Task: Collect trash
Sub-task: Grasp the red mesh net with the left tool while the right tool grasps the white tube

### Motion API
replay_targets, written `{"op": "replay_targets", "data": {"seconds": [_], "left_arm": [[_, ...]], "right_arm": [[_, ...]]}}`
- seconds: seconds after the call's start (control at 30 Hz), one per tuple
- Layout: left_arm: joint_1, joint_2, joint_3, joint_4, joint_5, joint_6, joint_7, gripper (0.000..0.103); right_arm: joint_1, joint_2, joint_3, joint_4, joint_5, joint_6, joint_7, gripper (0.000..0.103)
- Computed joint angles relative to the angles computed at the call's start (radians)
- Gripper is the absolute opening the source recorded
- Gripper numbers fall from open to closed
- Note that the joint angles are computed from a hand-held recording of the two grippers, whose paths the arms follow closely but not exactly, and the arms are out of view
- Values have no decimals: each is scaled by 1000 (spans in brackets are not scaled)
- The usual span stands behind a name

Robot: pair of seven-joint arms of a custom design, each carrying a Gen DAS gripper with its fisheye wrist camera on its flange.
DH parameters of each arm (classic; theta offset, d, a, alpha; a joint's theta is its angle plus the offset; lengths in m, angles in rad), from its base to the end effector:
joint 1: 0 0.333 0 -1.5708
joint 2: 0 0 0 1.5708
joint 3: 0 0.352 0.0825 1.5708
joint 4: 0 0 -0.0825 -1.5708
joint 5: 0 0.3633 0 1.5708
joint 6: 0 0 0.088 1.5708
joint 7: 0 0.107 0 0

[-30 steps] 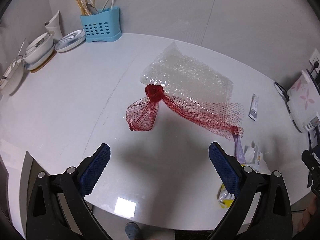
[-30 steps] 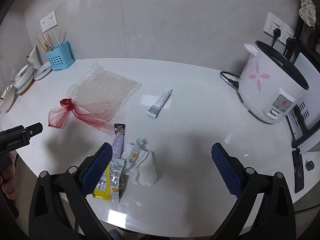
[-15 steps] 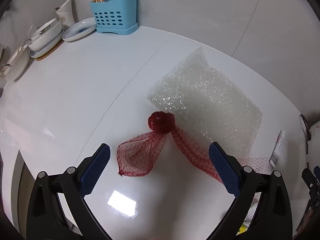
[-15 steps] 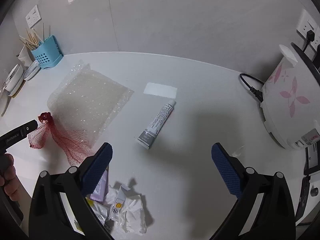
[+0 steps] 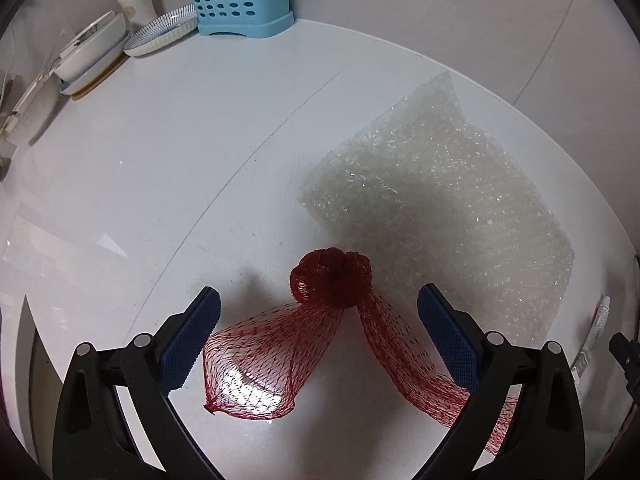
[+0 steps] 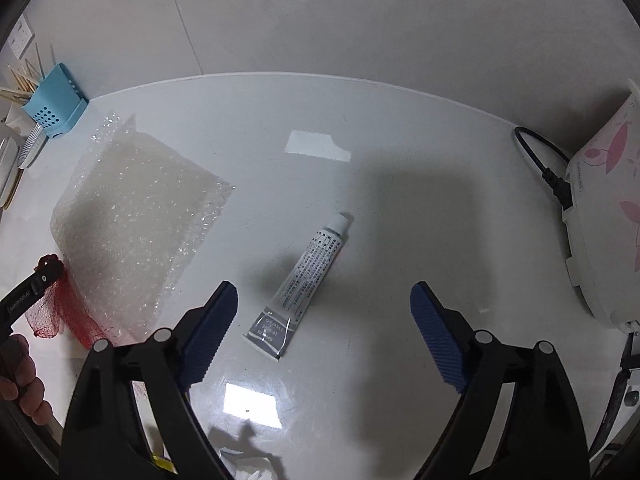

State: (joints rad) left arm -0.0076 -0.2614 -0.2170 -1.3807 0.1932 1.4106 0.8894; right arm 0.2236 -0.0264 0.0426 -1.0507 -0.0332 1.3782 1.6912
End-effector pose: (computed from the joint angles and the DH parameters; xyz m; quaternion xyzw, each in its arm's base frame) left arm 0.3861 -0.0912 0.8501 -0.8487 0.4952 -0.0950 0.1597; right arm 0.4450 0.1178 0.8765 -0.7409 0.6479 -0.1115 0.1371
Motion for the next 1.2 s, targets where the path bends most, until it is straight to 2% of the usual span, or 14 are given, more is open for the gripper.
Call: {"op": "replay_targets", "data": {"seconds": [0.17, 0.3, 0.43, 0.57, 0.63, 0.67, 0.73, 0.8, 0.83, 0.9, 0.97, 1.07, 1.13, 1.2], "left_arm": [[2, 11, 4, -6, -2, -9, -12, 91], [2, 12, 16, -4, -30, -17, -16, 81], [2, 11, 21, -4, -48, -34, -8, 65], [2, 13, 15, 1, -39, -47, 0, 55], [1, 18, 13, 13, -36, -59, 1, 40], [1, 19, 13, 19, -36, -65, 0, 36], [0, 21, 13, 27, -38, -77, -4, 25], [-1, 21, 11, 30, -32, -83, -5, 21], [-2, 18, 11, 28, -31, -81, -8, 20], [-2, 15, 13, 24, -35, -76, -9, 20], [-1, 8, 20, 15, -43, -67, -2, 21], [4, -6, 17, 22, -29, -39, 1, 31], [10, -11, 13, 31, -12, -34, 3, 48], [16, -22, 10, 29, 0, -23, 0, 54]], "right_arm": [[-7, 39, -6, 26, 14, -26, 14, 78], [-12, 70, -7, 51, 29, -48, 19, 68], [-16, 98, -7, 80, 44, -68, 28, 67], [-16, 130, -5, 111, 50, -100, 41, 60], [-14, 125, -4, 96, 42, -89, 38, 57], [-12, 130, -3, 102, 37, -90, 38, 56], [-6, 146, -2, 125, 16, -102, 43, 50], [1, 167, -1, 159, -6, -121, 42, 35], [2, 175, -1, 171, -12, -129, 37, 31], [10, 211, 1, 232, -14, -157, 39, 22], [15, 243, 1, 288, -12, -183, 40, 20], [21, 231, 0, 262, -14, -159, 42, 19], [14, 224, -5, 258, -11, -156, 31, 19], [18, 217, -3, 244, -17, -145, 32, 19]]}}
